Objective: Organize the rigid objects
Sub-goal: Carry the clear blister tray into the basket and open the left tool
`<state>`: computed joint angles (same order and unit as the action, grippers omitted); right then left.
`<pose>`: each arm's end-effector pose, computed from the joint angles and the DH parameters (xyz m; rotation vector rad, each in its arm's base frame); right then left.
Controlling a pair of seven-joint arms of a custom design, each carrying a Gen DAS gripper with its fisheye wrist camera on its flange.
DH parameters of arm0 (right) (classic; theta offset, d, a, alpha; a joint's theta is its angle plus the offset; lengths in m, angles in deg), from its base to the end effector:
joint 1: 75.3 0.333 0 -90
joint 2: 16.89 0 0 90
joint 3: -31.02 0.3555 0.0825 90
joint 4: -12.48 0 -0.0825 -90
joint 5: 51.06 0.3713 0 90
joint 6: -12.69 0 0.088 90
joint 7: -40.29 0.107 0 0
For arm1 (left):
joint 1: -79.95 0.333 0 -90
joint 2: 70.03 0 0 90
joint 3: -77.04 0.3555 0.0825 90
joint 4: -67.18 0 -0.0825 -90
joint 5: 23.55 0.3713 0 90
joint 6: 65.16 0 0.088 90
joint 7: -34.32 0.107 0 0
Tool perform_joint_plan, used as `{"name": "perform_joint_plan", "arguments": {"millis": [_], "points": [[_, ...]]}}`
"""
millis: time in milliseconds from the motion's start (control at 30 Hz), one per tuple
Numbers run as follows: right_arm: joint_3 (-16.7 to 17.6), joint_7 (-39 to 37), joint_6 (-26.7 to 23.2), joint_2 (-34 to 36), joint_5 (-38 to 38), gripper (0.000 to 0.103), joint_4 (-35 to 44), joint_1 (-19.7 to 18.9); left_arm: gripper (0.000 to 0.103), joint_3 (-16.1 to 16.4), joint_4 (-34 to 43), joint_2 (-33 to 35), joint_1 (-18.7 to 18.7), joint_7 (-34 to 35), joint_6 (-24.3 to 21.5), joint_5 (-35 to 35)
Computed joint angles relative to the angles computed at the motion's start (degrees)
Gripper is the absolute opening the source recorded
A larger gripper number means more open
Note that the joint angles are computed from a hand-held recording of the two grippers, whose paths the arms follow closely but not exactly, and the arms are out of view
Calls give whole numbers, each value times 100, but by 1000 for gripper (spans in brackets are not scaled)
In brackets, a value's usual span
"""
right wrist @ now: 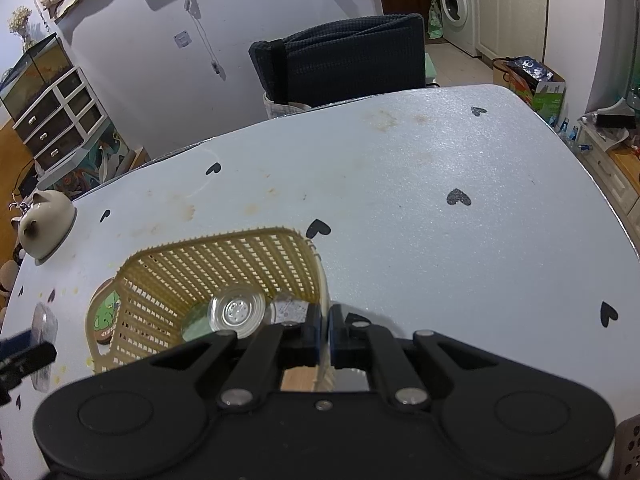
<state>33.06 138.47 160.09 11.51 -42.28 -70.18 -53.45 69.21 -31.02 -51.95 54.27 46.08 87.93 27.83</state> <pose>0.6911 0.2964 0.5159 -1.9140 1.6263 -0.2442 0.5669 -0.3888 0.5146 -1.8747 1.6617 -0.9371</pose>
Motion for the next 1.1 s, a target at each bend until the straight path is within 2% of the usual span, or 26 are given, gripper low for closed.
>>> {"name": "perform_joint_plan", "arguments": {"millis": [133, 333, 500, 667, 733, 867, 1100], "points": [[0, 0, -3, 4, 11, 4, 7, 0, 75, -101, 505, 344, -13, 595, 132, -237], [3, -1, 6, -9, 28, 4, -9, -4, 75, -245, 1420, 1045, -134, 2045, 16, -993], [4, -7, 6, -11, 31, 4, -12, -5, 75, -392, 2094, 1542, -172, 3503, -407, -1673], [16, -10, 12, -10, 59, 4, -10, -14, 75, -405, 2478, 1849, -174, 4432, -608, -2272], [20, -10, 6, -4, 69, 4, 2, -14, 75, -585, 2549, 1949, -24, 5027, -596, -2619], [23, -20, 5, 2, 83, 4, 10, -17, 75, -822, 2818, 2135, 162, 6182, -884, -3235], [33, -45, 25, -2, 124, 4, -10, -28, 75, -983, 3330, 2377, 324, 7779, -1503, -4007]]}}
